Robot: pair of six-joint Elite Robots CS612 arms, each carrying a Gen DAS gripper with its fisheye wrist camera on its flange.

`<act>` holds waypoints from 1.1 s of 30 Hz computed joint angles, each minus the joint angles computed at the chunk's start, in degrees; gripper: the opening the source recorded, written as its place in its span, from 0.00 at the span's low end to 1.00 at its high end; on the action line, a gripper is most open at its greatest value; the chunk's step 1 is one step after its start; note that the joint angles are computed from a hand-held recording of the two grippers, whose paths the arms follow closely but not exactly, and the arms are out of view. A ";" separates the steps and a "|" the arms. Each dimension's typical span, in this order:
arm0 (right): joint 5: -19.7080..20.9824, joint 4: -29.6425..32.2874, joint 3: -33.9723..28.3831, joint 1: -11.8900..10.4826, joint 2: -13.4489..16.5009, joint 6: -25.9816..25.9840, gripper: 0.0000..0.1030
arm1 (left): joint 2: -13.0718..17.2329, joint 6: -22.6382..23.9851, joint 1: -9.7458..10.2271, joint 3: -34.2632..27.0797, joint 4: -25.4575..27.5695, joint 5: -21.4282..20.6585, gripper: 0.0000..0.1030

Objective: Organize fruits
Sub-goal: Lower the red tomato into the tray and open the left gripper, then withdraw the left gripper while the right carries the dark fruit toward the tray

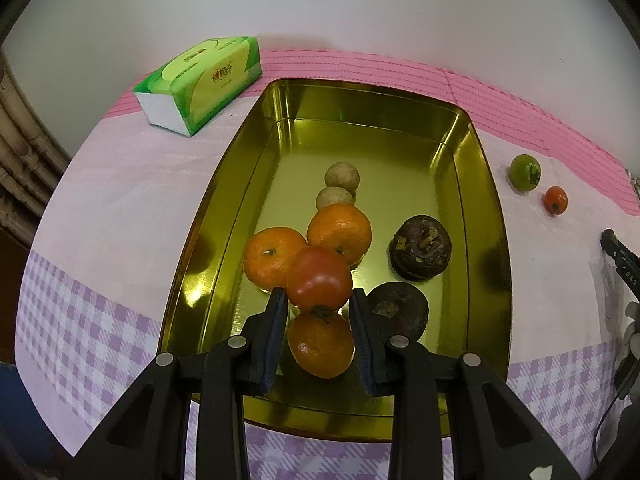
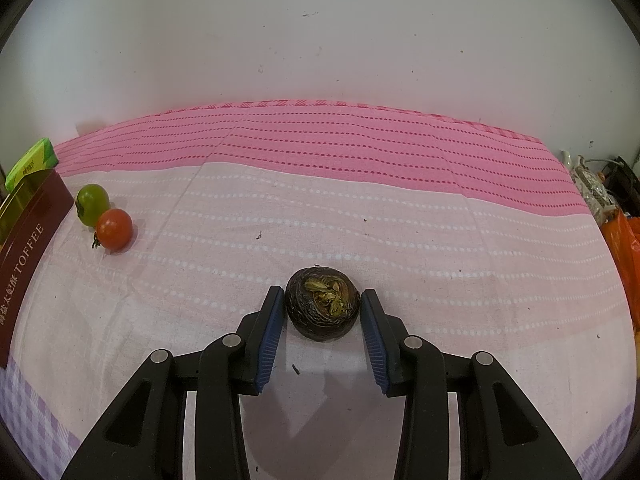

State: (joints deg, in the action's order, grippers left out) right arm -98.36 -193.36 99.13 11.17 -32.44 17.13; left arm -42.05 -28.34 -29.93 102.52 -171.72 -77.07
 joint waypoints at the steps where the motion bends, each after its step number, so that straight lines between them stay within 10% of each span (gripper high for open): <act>1: 0.04 -0.02 0.01 -0.02 0.00 0.00 0.39 | -0.01 -0.01 -0.01 0.00 -0.01 -0.09 0.28; 33: 0.39 -0.31 0.20 -0.20 0.01 0.70 0.41 | -2.94 -1.07 0.54 3.86 -3.21 1.65 0.45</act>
State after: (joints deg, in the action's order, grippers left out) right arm -97.97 -193.66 99.33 10.97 -32.43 17.83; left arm -44.99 -29.41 -29.39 106.39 -174.93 -75.42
